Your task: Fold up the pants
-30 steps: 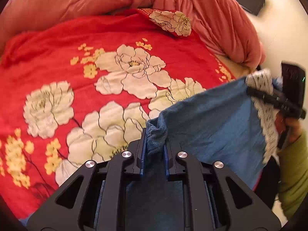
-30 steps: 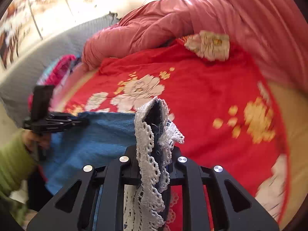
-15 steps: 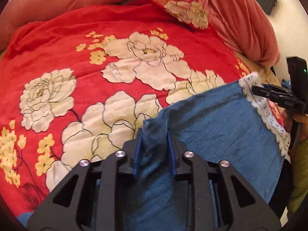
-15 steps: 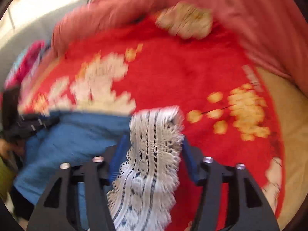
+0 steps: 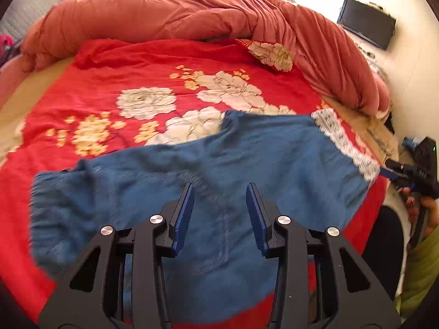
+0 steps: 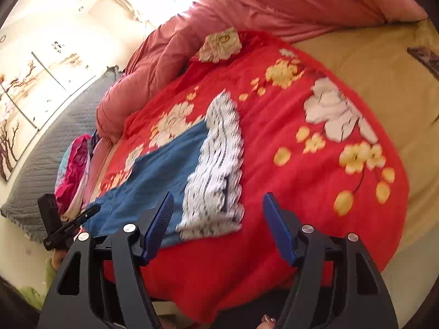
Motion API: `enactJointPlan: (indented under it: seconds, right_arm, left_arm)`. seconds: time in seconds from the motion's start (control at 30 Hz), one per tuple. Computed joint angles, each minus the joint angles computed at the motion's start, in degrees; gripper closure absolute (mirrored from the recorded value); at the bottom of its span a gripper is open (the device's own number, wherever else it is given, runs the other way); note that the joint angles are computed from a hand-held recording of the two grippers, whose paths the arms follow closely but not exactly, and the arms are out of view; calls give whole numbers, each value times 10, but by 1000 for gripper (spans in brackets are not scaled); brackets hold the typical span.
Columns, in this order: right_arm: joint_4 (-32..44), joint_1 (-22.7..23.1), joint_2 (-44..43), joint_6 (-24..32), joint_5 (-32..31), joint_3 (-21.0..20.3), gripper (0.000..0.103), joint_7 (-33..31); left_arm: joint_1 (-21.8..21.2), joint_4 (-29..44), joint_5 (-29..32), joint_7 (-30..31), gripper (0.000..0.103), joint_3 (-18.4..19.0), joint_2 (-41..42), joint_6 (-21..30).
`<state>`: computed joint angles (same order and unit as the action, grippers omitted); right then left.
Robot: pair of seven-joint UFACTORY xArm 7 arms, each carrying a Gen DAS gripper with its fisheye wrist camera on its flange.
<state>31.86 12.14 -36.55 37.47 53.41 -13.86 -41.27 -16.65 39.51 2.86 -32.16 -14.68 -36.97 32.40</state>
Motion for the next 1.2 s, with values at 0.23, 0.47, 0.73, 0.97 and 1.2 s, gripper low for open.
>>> enactJointPlan:
  seconds: [0.23, 0.47, 0.73, 0.97, 1.2]
  right_arm:
    - [22, 1, 47, 10, -7, 11, 36, 22]
    - [52, -17, 89, 107, 43, -10, 67, -13]
    - [37, -54, 22, 99, 26, 35, 91, -85]
    - [10, -51, 34, 46, -94, 68, 86, -8]
    - [-16, -38, -12, 20, -127, 61, 66, 48]
  left_arm:
    - [45, 3, 66, -43, 57, -37, -39, 152]
    - [46, -25, 75, -58, 56, -26, -67, 160]
    - [57, -29, 87, -46, 68, -10, -83, 175]
    - [61, -57, 78, -35, 74, -4, -97, 149]
    - [60, -65, 66, -28, 73, 0, -107, 136]
